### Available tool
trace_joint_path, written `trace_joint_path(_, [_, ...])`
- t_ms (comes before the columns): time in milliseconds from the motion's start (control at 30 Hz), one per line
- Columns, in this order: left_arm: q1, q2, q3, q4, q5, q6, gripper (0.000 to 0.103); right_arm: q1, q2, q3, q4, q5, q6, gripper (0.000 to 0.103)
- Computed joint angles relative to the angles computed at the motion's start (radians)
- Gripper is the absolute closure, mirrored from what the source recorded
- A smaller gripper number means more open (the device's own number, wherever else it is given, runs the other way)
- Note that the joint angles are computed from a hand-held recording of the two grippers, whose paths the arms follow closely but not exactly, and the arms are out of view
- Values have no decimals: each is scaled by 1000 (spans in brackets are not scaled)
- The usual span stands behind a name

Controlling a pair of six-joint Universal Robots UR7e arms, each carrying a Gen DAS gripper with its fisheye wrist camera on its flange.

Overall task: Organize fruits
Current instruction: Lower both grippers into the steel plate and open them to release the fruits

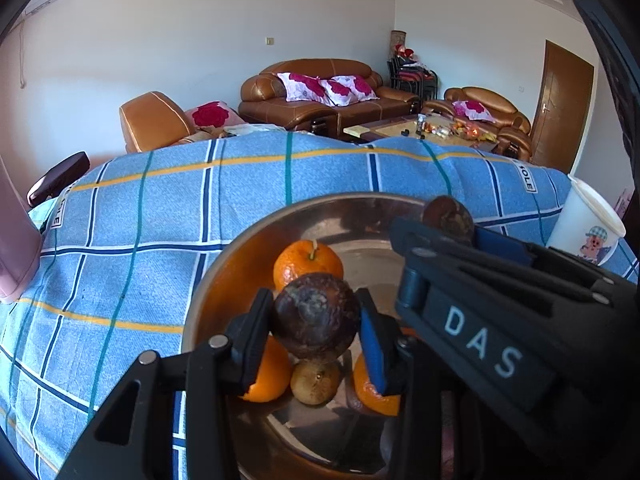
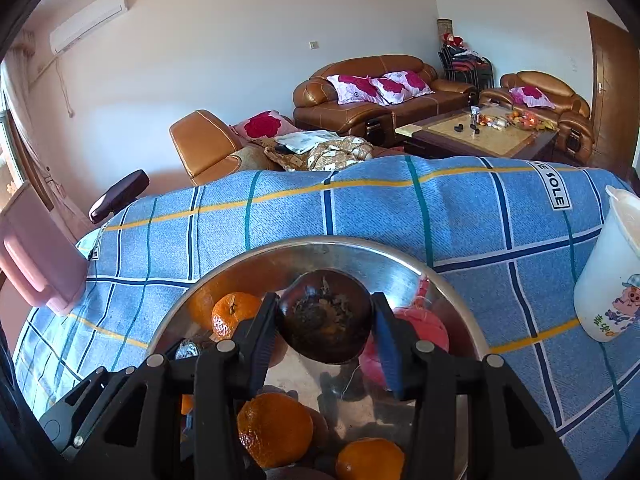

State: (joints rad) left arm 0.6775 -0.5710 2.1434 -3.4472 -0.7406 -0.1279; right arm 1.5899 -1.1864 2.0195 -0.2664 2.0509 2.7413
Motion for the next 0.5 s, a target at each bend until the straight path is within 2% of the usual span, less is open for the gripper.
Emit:
trace_joint_path(100, [24, -9, -4, 18, -34, -19, 60, 8, 14, -12, 11, 18, -26, 55])
trace_joint_path(200, [28, -7, -4, 3, -30, -12, 60, 13, 24, -20, 23, 22, -37, 55])
trace_joint_path(500, [40, -25, 9, -6, -62, -8, 59, -2, 37, -42, 88, -19, -40, 54])
